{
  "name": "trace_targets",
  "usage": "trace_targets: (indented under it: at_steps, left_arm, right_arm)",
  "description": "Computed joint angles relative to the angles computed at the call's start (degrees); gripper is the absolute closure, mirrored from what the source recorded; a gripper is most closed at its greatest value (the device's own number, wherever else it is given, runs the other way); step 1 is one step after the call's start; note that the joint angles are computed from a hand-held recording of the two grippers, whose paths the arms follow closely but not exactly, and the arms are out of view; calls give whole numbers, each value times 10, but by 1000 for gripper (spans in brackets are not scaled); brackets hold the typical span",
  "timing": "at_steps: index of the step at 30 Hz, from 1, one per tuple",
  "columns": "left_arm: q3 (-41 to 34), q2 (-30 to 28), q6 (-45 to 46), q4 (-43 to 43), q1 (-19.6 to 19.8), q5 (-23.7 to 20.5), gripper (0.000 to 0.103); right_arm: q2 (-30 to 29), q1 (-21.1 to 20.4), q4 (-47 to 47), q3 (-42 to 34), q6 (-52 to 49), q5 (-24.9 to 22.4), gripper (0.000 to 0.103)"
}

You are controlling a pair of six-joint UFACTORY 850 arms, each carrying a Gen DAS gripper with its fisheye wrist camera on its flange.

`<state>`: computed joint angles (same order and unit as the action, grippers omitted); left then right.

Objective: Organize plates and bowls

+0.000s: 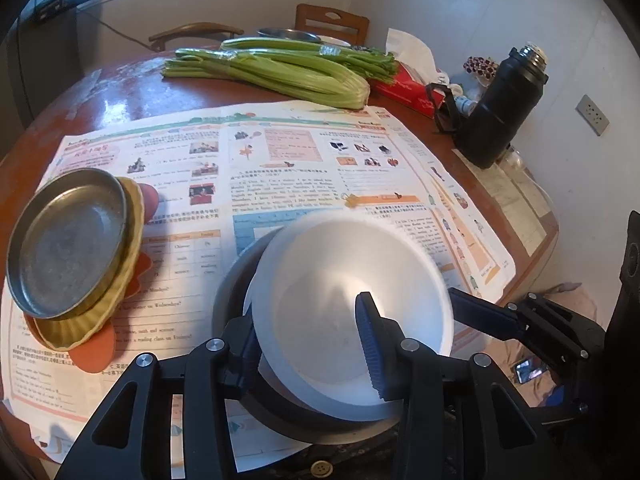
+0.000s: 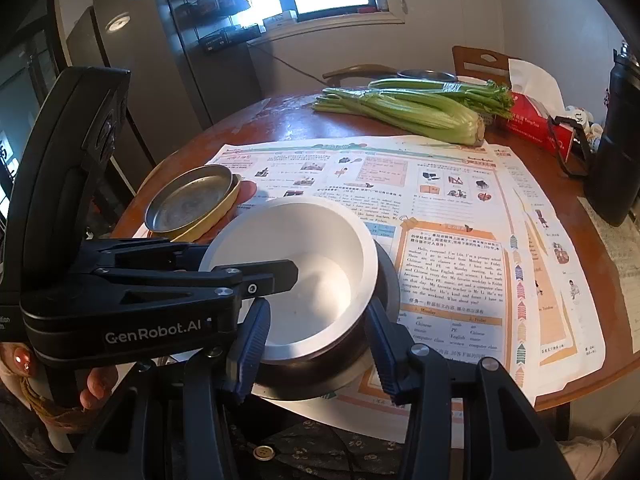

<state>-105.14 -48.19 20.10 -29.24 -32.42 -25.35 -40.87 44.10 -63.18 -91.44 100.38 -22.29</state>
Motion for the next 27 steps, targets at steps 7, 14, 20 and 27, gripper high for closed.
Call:
trace_targets:
  at_steps: [7, 14, 20, 27]
  left_arm:
    - [24, 17, -1, 9, -2, 31, 56]
    - [52, 39, -16, 22, 0, 64, 54]
    - [70, 51, -3, 5, 4, 78, 52]
    - [72, 44, -20, 7, 9, 64, 51]
  right_arm:
    - [4, -1, -16, 6, 19, -3, 54]
    - [10, 0, -37, 13, 47, -9, 54]
    - [14, -1, -46, 18, 63, -16, 54]
    - [14, -1, -36, 17, 60, -22, 54]
